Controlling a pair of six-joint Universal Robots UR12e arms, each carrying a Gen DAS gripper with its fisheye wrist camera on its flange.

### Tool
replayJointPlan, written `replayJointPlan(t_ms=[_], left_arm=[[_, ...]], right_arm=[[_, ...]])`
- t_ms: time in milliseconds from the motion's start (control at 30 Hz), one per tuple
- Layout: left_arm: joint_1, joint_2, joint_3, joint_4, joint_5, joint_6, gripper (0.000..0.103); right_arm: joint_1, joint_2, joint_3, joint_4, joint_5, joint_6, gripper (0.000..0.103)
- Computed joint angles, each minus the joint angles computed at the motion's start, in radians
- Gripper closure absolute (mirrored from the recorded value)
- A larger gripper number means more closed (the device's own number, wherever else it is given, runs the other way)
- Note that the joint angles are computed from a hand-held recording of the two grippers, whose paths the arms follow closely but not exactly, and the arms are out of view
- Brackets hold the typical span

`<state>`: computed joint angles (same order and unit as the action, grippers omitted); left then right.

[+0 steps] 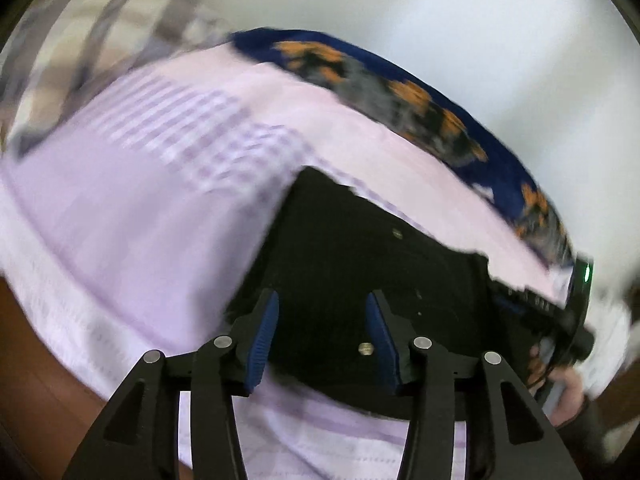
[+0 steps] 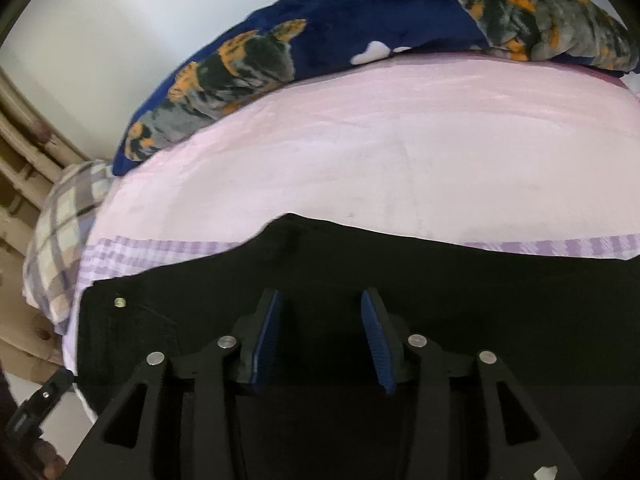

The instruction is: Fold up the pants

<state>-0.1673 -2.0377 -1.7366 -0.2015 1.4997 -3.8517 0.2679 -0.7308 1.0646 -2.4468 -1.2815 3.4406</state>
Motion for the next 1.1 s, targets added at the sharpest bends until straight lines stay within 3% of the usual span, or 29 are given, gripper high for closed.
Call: replayJointPlan(t_ms=[133, 233, 400, 667, 1100], left_arm=[[0.047, 0.019, -0.077, 0.086, -0.112, -0.142, 0.054], [0.064, 0.015, -0.103, 0.122, -0.193, -0.19, 0.053], [0.077, -0.012, -0.115, 0.185, -0.301, -0.271, 0.051], [0.075, -0.049, -0.105, 0.239, -0.318, -0.267, 0.048], [0.089, -0.101, -0.095, 0.382, -0.317, -0.354, 0.047]], right_arm=[[-0.002, -0.018, 0.029, -0.036, 0.038, 0.061, 0.046], [0.001, -0.039, 0.06, -0.066, 0.052, 0.061, 0.038], [0.004, -0.076, 0.104, -0.081, 0.071, 0.043, 0.036], [0.006, -0.107, 0.138, -0.079, 0.085, 0.046, 0.034], [0.027, -0.084, 0.105, -0.041, 0.091, 0.085, 0.034]])
